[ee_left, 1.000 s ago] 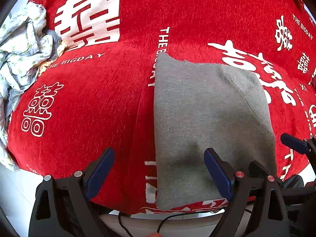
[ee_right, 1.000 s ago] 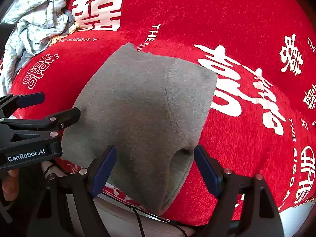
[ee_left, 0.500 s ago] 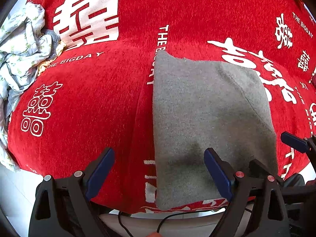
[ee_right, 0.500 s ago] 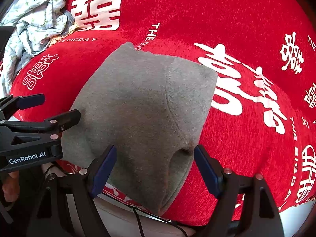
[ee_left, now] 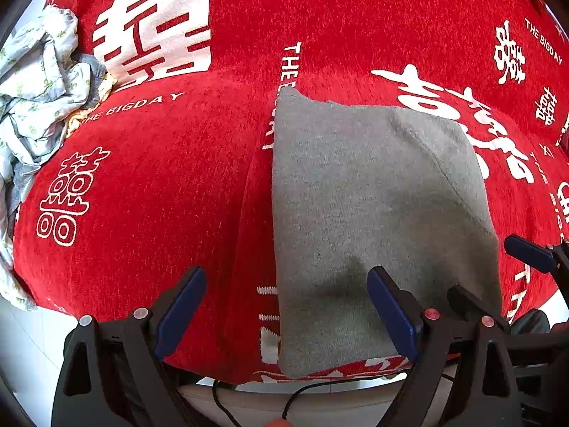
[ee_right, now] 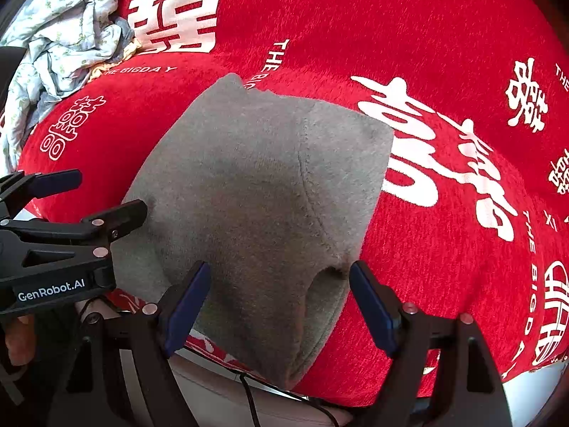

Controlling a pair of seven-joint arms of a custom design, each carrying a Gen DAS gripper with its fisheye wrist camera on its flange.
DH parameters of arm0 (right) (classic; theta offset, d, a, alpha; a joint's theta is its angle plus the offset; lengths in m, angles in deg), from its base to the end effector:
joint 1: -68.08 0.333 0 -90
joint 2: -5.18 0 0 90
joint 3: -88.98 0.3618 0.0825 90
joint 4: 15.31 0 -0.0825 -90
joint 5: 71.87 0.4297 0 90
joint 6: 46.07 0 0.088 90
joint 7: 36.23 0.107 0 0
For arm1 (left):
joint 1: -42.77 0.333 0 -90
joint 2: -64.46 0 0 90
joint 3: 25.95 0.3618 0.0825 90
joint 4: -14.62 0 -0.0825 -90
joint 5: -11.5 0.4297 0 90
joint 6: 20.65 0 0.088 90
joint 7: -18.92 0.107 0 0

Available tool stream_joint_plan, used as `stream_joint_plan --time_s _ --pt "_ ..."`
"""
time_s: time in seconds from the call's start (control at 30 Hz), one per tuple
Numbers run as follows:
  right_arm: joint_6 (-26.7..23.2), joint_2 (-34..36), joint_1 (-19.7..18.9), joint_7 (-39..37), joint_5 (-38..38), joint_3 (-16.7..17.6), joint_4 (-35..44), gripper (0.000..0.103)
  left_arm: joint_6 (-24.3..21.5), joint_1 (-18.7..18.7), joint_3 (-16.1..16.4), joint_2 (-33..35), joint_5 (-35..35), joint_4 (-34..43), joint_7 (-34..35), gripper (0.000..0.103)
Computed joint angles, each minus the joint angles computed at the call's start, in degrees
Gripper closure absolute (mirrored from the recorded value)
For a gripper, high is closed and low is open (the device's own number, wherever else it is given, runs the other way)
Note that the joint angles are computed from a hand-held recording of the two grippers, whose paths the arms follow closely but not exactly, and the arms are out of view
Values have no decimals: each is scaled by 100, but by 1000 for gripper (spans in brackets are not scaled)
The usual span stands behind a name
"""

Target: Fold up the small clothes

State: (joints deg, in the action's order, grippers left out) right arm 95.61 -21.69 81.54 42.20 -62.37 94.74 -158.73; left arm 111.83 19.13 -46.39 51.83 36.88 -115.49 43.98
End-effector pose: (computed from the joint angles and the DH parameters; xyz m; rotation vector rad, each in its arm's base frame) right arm 0.4305 0.1531 0.5141 -2.3061 1.4805 -0.3151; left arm 0.3856 -0.3729 0.4930 -2.0153 1.8240 -0.4183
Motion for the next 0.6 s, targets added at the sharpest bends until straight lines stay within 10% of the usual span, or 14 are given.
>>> stream_joint_plan --time_s 0.6 --pt "-3 1 9 -6 8 -5 -5 20 27 4 24 -24 -68 -46 85 11"
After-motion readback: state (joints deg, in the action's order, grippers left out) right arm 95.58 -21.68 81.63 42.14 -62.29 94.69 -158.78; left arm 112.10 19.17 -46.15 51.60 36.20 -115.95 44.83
